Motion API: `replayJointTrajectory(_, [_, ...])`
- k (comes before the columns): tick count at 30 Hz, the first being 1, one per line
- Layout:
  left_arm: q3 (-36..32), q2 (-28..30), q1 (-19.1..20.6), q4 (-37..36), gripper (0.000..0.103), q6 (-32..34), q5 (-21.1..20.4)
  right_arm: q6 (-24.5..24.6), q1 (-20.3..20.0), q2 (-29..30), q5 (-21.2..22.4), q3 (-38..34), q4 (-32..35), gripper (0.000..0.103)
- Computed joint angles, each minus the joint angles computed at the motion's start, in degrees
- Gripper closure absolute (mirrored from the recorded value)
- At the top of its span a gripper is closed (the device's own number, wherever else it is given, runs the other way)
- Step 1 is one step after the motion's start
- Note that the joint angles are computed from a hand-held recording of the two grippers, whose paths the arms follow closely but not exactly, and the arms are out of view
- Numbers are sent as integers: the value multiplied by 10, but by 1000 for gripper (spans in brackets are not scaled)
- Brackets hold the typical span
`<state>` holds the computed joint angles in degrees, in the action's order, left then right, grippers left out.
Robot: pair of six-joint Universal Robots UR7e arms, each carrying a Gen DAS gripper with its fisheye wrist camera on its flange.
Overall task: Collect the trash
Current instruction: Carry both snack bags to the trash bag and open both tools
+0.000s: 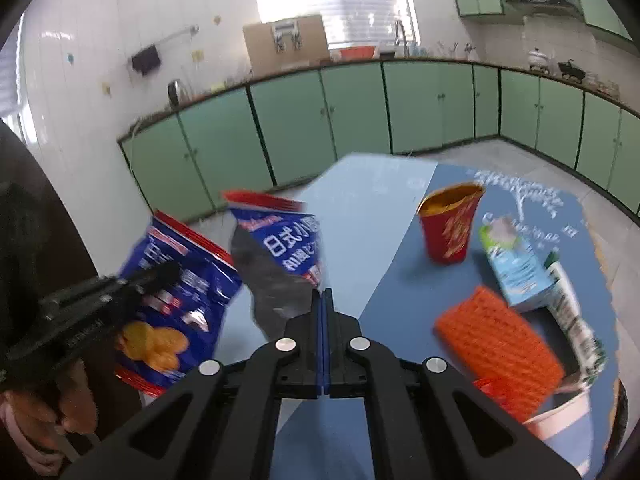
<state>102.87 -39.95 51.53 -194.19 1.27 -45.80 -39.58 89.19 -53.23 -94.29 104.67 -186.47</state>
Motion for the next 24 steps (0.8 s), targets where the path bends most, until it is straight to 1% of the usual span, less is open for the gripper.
replayJointTrajectory(3, [-17, 12, -9, -4, 103, 15, -13, 4, -4, -24, 17, 10, -14, 103])
replayJointTrajectory(6, [-42, 27, -19, -3, 103, 30, -36, 16, -14, -54, 31, 22, -32, 103])
replayJointTrajectory(9, [-75, 50, -30, 5, 103, 45, -66, 24, -28, -89, 34, 39, -58, 103])
replayJointTrajectory(12, [-123, 85, -43, 27, 103, 57, -111, 33, -48, -125, 29, 59, -87, 103])
replayJointTrajectory(14, [-155, 109, -50, 41, 103, 64, -138, 43, -68, -154, 25, 73, -107, 103])
replayJointTrajectory(18, [-243, 181, -70, 80, 103, 86, -196, 60, -112, -198, 3, 93, -143, 103])
replayJointTrajectory(21, [-309, 231, -81, 118, 103, 88, -228, 73, -149, -225, -11, 105, -160, 103])
replayJointTrajectory(24, [-402, 299, -92, 172, 103, 90, -265, 85, -186, -242, -27, 109, -174, 103])
